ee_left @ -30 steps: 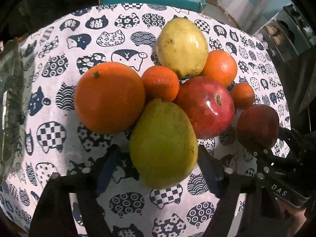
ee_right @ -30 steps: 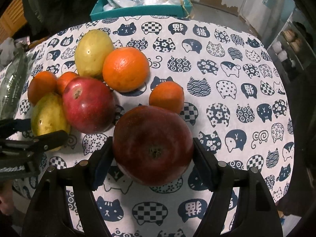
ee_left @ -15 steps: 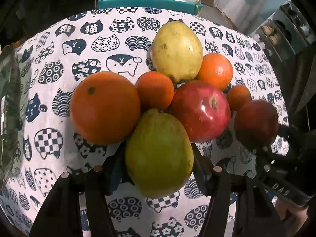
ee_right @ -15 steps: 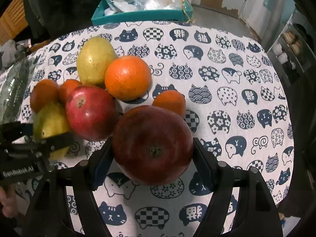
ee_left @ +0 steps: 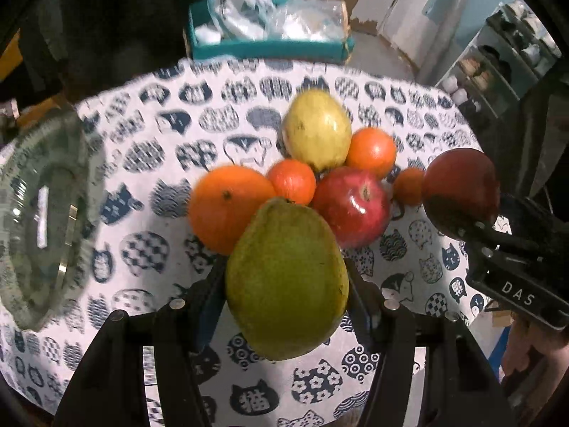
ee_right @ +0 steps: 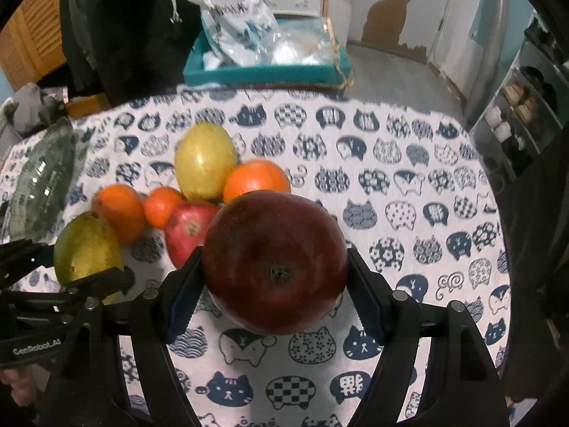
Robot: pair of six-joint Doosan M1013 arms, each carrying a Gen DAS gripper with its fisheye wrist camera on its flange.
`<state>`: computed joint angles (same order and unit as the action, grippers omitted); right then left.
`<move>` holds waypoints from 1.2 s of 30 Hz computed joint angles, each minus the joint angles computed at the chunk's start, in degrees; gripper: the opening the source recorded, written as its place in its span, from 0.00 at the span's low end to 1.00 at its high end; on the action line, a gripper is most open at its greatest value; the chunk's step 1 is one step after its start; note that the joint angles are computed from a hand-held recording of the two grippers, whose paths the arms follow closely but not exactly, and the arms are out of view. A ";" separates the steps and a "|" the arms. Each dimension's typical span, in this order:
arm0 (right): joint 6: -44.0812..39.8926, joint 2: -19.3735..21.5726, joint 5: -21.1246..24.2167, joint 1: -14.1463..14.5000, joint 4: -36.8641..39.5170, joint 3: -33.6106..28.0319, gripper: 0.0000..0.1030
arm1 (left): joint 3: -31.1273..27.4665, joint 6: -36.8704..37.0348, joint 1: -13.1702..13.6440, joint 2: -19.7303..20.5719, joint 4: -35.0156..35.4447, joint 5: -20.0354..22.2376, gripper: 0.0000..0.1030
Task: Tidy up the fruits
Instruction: 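Close the left tool on the yellow pear while the right tool grasps the pomegranate, then carry the pear and pomegranate with both tools over the green bowl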
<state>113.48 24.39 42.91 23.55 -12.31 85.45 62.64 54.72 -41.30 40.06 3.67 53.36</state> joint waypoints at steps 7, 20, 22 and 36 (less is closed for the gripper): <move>2.28 -1.74 -2.25 1.05 -3.24 -0.17 0.74 | 2.61 -2.66 -0.50 -3.27 6.59 -3.81 0.61; 7.62 -4.21 -5.48 3.26 -11.05 -0.81 0.74 | 6.37 -9.71 -0.52 -8.40 16.39 -10.47 0.61; 7.84 -4.62 -6.36 3.50 -11.11 -0.90 0.74 | 6.94 -10.90 -0.42 -9.05 17.67 -11.07 0.61; 4.99 -5.73 -10.06 5.97 -9.90 -3.05 0.74 | 12.41 -21.64 -0.38 -14.68 31.32 -14.13 0.61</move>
<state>118.47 18.66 32.86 29.52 -22.21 82.41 75.04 33.08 -41.68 25.38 34.99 39.23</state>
